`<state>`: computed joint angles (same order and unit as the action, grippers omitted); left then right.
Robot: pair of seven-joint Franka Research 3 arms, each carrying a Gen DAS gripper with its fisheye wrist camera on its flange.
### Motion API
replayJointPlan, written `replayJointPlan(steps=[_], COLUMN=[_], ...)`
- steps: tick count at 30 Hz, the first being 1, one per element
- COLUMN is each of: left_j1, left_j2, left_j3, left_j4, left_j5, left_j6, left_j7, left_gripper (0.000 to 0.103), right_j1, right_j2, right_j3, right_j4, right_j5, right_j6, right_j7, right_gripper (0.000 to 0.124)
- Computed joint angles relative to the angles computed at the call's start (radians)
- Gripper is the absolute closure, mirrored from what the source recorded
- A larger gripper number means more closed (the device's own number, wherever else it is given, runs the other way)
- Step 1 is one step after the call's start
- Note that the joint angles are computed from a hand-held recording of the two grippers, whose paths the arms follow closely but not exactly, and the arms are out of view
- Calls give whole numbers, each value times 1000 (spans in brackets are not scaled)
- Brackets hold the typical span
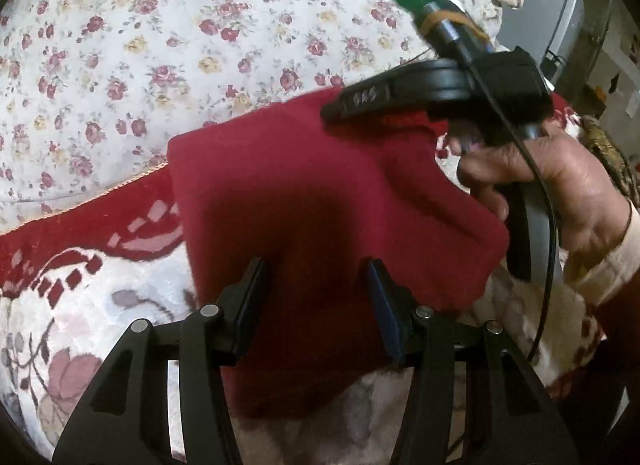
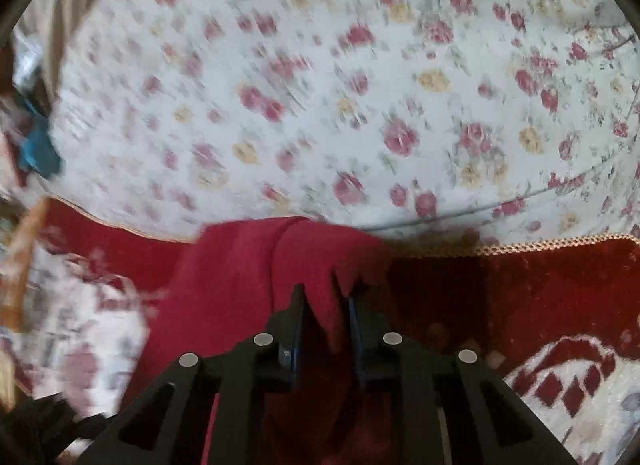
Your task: Fold small clothes
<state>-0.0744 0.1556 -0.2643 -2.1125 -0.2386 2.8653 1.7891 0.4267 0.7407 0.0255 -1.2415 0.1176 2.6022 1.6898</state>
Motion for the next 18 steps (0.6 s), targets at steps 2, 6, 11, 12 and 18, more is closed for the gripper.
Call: replayJointPlan(steps=[2,6,11,12,18], left_j1=[-3,4,14,10,-10], left_j2=[9,-10,-41,-48,-104], left_j3=[2,-4,-9,-3,40], left_j4=[10,-12,-32,-38,-93], left_j5=[6,-7,-94,-100,-124], left_j6=[-1,8,-3,-6,-2], left_j7=[-10,9,50,47,52], left_gripper=[53,53,53,53,53], right_j1=[-12,-128,-251,-244,-117], right_j2=[11,-146,-306,-312,-393], right_j3=[7,129,279,279,179], right_j4=[19,-233,-445,-454,-593], right_j5=[27,224,526,548,461], right_j6=[-49,92,123,112,186], right_j7=[11,-59,-313,-327,-317], right_gripper=[105,72,63,63,109])
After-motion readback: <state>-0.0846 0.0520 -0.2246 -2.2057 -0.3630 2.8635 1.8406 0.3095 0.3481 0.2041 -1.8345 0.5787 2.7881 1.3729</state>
